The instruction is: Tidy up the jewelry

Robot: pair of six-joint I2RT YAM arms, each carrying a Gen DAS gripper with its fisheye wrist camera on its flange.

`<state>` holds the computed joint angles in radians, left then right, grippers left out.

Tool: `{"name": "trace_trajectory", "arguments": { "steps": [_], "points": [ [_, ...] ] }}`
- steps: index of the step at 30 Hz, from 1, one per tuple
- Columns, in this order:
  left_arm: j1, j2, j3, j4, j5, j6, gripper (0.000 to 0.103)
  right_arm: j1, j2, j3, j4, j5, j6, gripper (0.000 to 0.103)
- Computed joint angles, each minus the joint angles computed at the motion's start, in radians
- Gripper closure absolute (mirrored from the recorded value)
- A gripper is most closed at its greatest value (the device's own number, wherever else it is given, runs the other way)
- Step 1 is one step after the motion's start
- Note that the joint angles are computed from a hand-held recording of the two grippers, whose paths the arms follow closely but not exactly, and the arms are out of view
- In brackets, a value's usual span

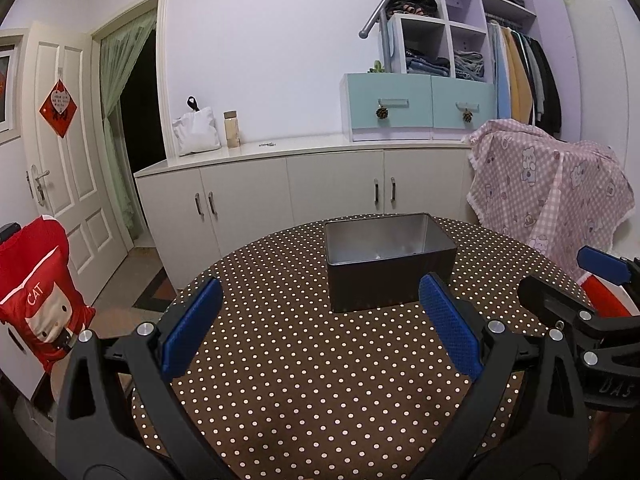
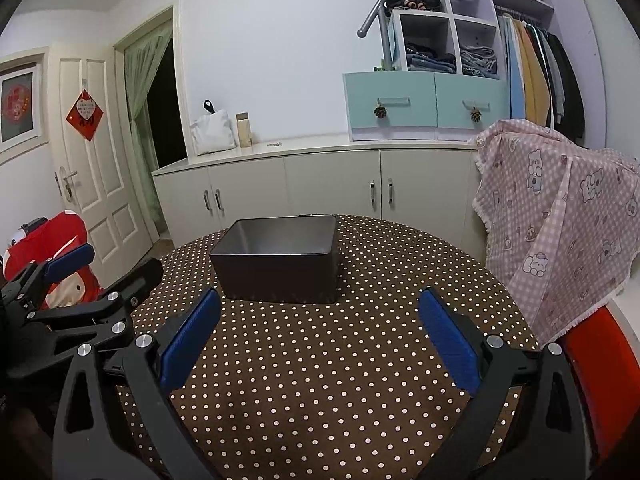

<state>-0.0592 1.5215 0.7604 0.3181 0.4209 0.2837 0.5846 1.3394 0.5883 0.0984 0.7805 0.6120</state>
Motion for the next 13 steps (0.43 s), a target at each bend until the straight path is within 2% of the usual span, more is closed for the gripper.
{"name": "trace_trajectory", "arguments": {
  "steps": [13],
  "points": [
    [-0.013, 0.089, 0.081, -0.077, -0.036, -0.003, 0.006, -0.053, 0.058, 0.022, -0.001, -0.066, -0.014, 0.008]
  ]
}}
